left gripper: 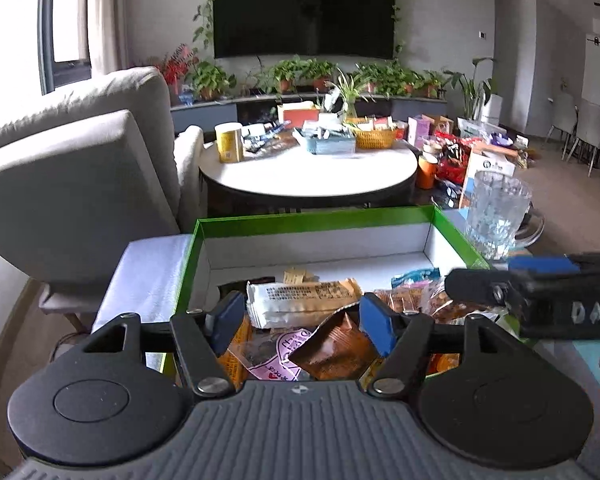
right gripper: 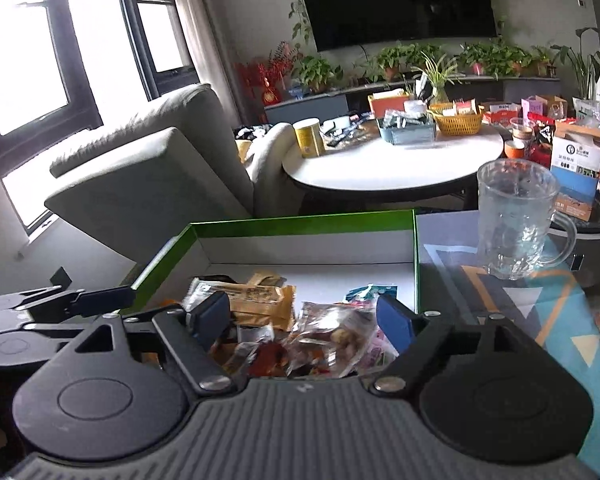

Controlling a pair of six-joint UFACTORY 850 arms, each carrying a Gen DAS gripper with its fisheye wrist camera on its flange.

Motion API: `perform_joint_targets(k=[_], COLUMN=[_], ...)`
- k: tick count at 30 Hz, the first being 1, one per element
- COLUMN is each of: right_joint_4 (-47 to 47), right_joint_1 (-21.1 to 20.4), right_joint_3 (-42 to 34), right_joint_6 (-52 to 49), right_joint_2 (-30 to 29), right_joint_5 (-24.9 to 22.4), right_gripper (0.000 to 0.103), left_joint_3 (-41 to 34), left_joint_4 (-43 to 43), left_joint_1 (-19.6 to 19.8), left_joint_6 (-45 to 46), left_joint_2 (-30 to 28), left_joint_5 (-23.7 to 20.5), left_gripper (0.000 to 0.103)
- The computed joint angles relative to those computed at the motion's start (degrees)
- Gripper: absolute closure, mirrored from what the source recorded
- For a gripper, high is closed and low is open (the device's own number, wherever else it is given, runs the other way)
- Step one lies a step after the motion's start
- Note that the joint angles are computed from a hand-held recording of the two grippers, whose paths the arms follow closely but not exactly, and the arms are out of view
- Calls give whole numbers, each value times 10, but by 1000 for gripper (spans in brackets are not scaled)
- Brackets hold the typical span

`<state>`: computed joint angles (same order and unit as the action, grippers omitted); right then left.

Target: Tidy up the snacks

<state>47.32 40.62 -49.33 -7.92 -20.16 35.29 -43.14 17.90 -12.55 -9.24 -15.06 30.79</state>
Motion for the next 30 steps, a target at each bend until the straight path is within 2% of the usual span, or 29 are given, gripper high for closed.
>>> perform_joint_targets(k=[5, 10, 12, 16, 22, 25, 30], right_joint_4=[3, -6, -11, -15, 23, 63, 76], right_joint_1=[19, 35, 42, 55, 72, 83, 91], right_joint_3=[16, 22, 22, 17, 18, 22, 28], right_joint_6=[-5, 11, 22, 33, 19, -14, -17], right_joint_2=[16, 18, 14, -1, -5, -4, 1], right_joint_5=[16, 6, -2, -19, -31, -18, -3], right_gripper=[20, 17, 17, 17, 17, 17, 16], left_joint_3=[32, 73, 89, 107, 134, 139, 153], left_joint_4=[-11, -146, -171, -119, -166, -204, -175], left_joint_1=[5, -2, 0, 15, 8, 8, 19], left_joint_6=[-4, 96, 111, 51, 97, 116, 75], left_joint_2=[33, 61, 69, 75, 84, 85, 101], left_joint_5=[22, 22, 23, 13, 15, 8, 4], left_gripper=[36, 36, 36, 36, 36, 37, 37])
